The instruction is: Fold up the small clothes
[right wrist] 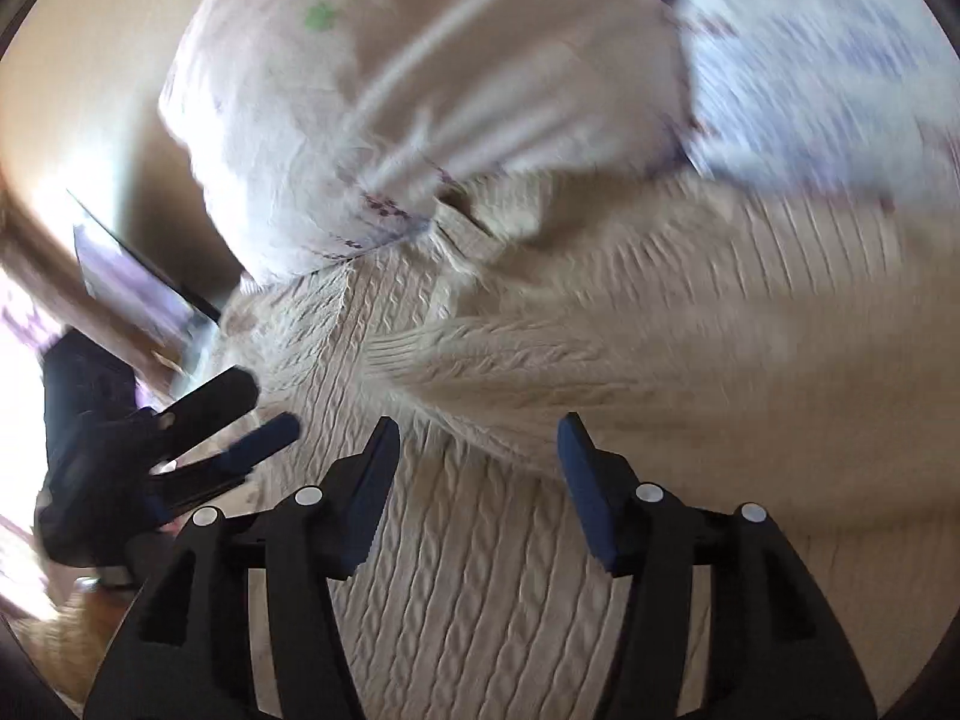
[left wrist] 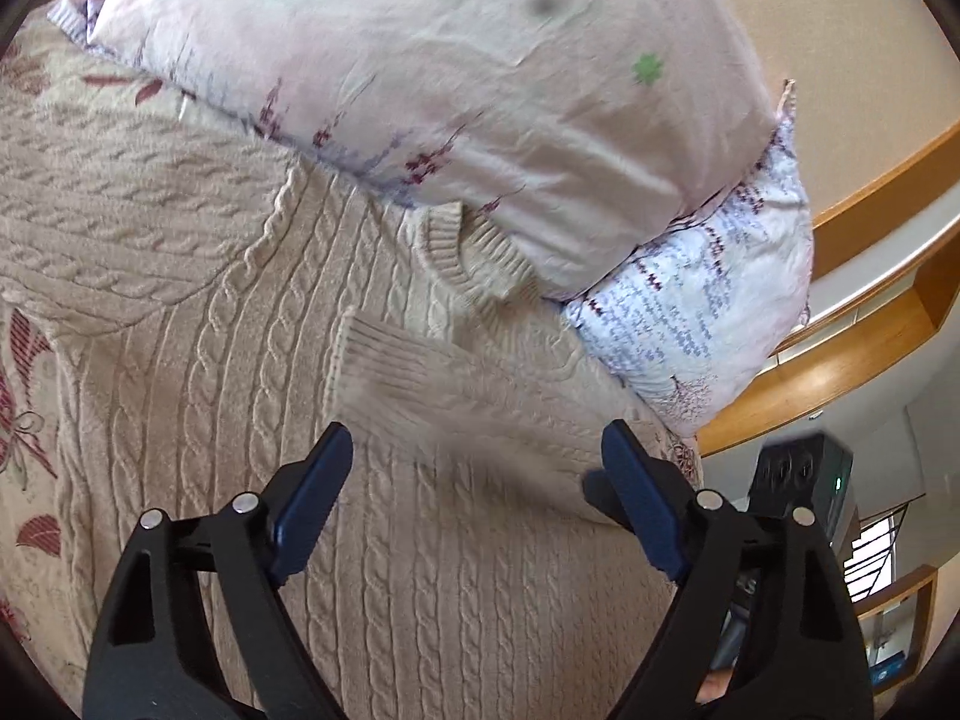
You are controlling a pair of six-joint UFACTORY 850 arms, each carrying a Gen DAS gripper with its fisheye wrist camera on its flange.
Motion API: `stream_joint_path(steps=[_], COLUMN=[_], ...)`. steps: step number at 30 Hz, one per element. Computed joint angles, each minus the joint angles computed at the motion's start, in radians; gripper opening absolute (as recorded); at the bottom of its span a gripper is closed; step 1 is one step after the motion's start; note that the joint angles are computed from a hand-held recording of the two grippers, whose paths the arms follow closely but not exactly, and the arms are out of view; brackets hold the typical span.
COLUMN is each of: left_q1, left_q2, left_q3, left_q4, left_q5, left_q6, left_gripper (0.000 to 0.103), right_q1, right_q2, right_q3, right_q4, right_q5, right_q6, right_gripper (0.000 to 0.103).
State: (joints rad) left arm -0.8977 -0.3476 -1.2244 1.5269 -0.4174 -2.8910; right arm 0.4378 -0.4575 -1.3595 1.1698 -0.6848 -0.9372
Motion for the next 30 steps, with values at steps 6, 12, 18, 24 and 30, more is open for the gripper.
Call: stream_joint_path(steps=[6,12,18,24,30], left_q1=[0.038,0.073,0.108,0.123,0.114], left_q2=[-0.043,-0.084,-0.133,-0.149,-0.189], left_q3=[-0.033,-0.082,-0.175,-0.217,-0.26], left_q4=[-0.238,-0.44,-0.633,-0.685,-0.839], left_q5=[0.05,0.043,0.014,-0.062,-0.133], left_q6=[0.189,0.416,0.722,0.86,1.037], left_gripper=[0.071,0.035,0.008,0.008,0.013], right_q1=[-0.179,-0.267,-0.278,-0.279,-0.251], right_q2=[0.032,0.011,0.028,0.076,0.087], right_q3=[0.157,0.231,0.256,0.301,0.275], right_q4=[0.268,0.609,0.809,0.782,0.527], right_q5=[-0.073,-0.043,0.016,0.054,0.22], right_q6=[0.121,0.084,-0.031,-0.075,0.035], right_gripper=[0.056,0.038,0.01,0.009,0.011])
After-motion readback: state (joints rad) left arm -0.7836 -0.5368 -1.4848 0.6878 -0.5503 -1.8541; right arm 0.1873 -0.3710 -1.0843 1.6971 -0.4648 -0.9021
